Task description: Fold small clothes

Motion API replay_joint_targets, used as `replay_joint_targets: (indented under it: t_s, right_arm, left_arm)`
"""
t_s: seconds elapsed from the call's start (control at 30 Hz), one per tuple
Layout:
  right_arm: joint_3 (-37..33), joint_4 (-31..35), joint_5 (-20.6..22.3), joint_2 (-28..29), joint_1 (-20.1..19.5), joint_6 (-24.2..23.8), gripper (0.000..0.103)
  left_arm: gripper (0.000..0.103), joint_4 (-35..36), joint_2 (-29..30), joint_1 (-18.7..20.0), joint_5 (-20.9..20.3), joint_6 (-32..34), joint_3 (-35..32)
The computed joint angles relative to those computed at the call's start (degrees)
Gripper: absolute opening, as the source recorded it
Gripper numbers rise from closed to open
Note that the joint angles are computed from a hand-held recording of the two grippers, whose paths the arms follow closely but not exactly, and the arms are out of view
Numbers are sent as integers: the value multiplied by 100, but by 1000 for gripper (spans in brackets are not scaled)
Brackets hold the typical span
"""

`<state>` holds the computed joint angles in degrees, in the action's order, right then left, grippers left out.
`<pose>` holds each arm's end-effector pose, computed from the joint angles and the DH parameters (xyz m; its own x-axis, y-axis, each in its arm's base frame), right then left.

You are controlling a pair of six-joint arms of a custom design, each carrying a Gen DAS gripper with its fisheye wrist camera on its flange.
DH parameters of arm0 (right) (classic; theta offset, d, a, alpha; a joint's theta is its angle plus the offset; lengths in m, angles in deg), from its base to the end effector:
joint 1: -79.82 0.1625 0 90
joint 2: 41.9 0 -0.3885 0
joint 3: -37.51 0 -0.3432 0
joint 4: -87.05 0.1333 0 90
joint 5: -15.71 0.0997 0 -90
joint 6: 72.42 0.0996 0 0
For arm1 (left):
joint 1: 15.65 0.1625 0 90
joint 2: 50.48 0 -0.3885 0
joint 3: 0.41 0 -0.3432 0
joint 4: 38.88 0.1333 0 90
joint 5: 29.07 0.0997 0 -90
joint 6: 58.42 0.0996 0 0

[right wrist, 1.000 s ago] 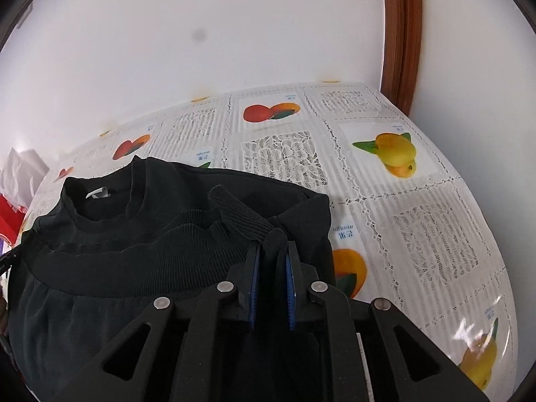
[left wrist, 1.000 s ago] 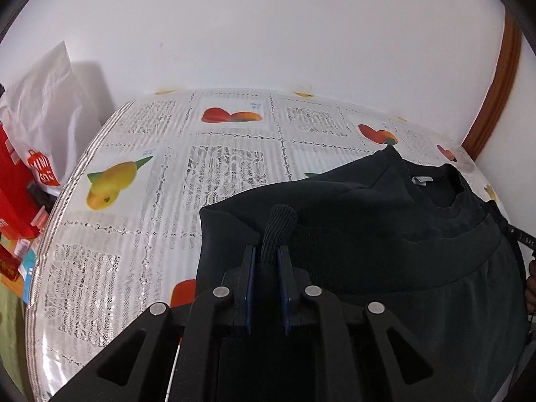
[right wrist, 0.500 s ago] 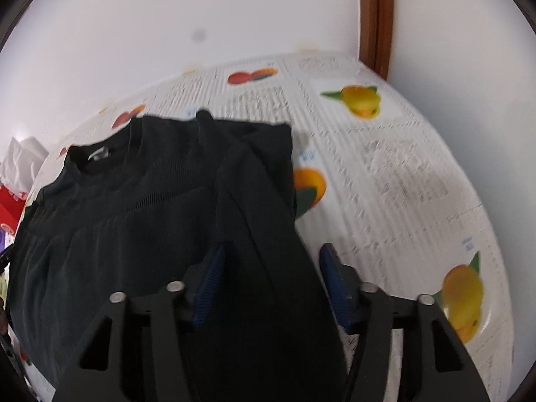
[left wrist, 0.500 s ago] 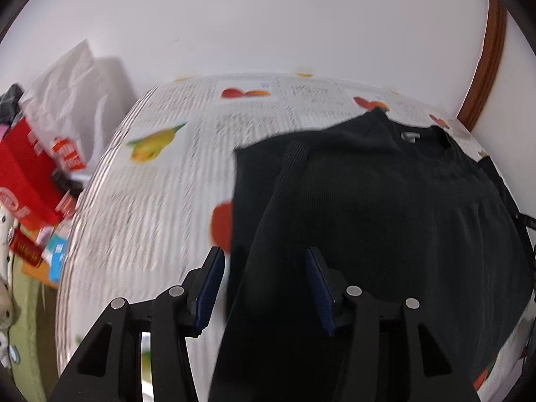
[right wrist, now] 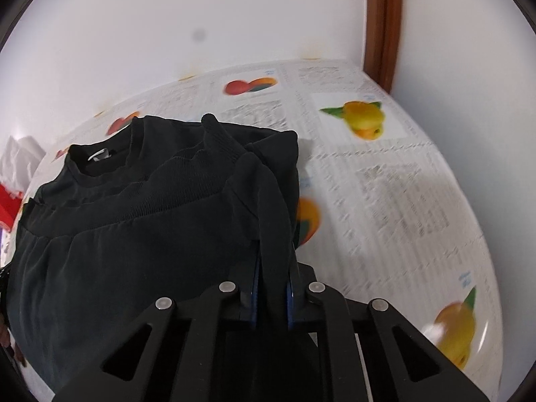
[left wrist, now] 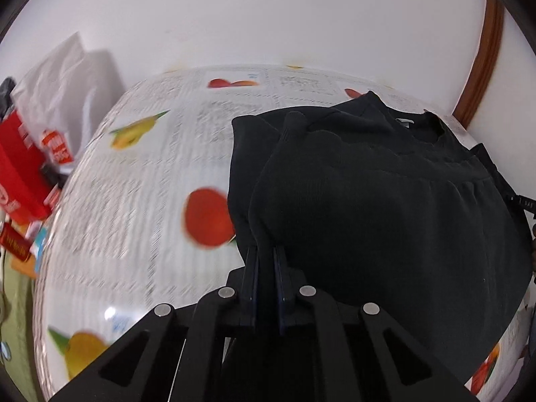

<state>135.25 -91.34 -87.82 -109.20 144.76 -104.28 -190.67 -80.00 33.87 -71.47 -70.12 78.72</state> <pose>-0.1464 -0.5727 0.3801 -0.7953 0.2486 0.5528 -0.2296 0.7205 -0.6544 -0.2790 -0.6455 0.0479 -0.7300 0.1618 -0.6640 0.4969 0.7928 -0.3530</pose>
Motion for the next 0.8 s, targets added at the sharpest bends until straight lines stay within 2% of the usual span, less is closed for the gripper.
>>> replay_joint_targets:
  t_s: [0.13,0.2,0.33,0.4,0.5,0.57,0.63,0.7,0.8]
  right_arm:
    - [-534,138,-142,200,-32,30,11]
    - [-794,0,-316,369,-31,-105,11]
    - [-1081,133,-576,476,8,-101,13]
    - [-1040,51,-709,428,50,5,18]
    - [-566,-782,-1043,265,220,176,28]
    - [-70,-1366,-1029,89,328,350,35]
    - [408,-1406,-844,-108,501,480,37]
    - [644,-1358,-804,-119,696,376,40]
    - [879,-1674,-932,209,1157,16,43]
  left_arm:
    - [8,261,396,47,-214,106,-707]
    - [9,336,555,57,-337,170,-974]
    - [9,603,735,10,-215,115,-1265]
    - [11,510,619,-8,-256,61,-1098]
    - [23,367,288,-24,-325,-57,-639]
    - [34,162,-4,-24,-358,-125,-187]
    - [43,128,-252,-40,-240,-311,194]
    - [43,64,-526,-73,-93,-471,652]
    - [45,31,-826,-134,187,-710,1178]
